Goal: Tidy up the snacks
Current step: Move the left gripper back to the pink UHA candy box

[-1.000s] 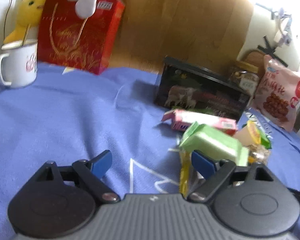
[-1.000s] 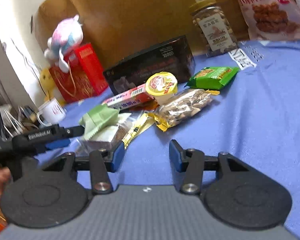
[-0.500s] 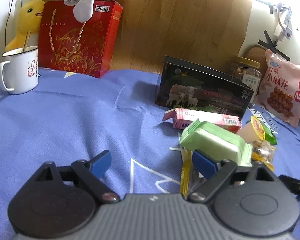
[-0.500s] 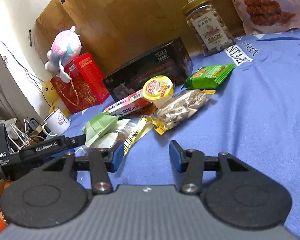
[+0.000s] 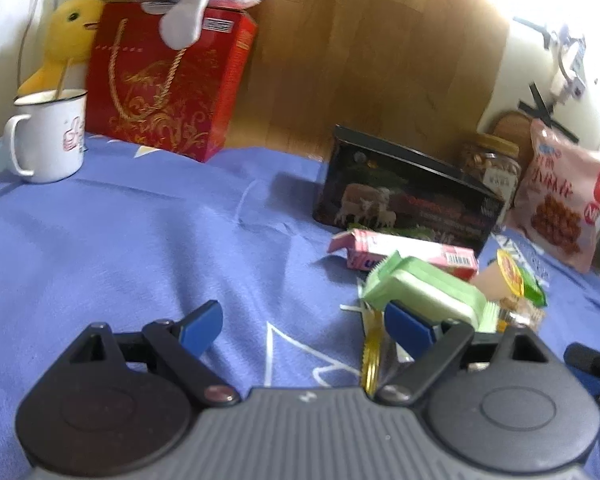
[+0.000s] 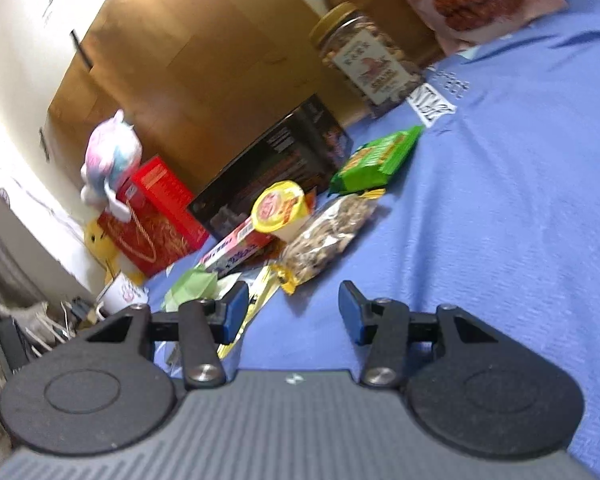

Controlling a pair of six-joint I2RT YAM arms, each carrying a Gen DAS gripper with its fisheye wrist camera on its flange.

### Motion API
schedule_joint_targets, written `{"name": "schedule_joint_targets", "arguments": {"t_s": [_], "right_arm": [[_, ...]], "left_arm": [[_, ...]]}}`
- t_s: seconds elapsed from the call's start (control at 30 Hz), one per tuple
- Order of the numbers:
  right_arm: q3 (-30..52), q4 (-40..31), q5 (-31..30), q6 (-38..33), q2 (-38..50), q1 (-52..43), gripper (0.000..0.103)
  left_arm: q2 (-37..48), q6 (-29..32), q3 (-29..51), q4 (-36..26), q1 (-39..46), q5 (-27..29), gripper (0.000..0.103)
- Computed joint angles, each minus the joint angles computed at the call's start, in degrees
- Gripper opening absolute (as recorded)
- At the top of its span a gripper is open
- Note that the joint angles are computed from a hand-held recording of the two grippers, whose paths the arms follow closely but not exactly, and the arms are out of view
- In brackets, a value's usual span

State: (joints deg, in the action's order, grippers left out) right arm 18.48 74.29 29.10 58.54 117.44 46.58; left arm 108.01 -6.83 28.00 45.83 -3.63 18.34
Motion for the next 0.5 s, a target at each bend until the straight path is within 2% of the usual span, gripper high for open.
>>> {"name": "schedule_joint_targets", "arguments": {"t_s": [0.13, 0.33, 0.4, 0.43, 0.47, 0.5], "right_arm": [[-0.4, 2.9, -2.1, 0.5, 1.1, -1.4, 0.052], [-1.8, 8.7, -3.8, 0.7, 3.3, -1.7, 0.052], [-1.6, 6.4, -4.5, 0.3, 1.5, -1.7, 0.049], [-1.2, 4.6, -4.7, -1.0, -0.1, -1.5, 0.046], [-0.8, 3.9, -5.7, -3.5, -1.7, -1.6, 0.041], [0.0, 2.6, -7.3, -6.0, -3.7, -2.2, 0.041]], "left_arm": [[0.8, -1.9, 1.9, -2.5, 1.7, 2.3, 0.091], [0.7, -1.8, 1.5, -2.1, 2.0, 3.2, 0.092], [0.2, -0.9, 2.2, -4.0, 2.6, 5.0, 0.093], [0.0, -0.6, 2.8, -5.0, 3.7, 8.1, 0.093], [-0.3, -0.8, 3.9, -6.7, 4.5, 10.3, 0.093], [-0.8, -1.3, 5.2, -8.3, 4.8, 11.0, 0.093]]}}
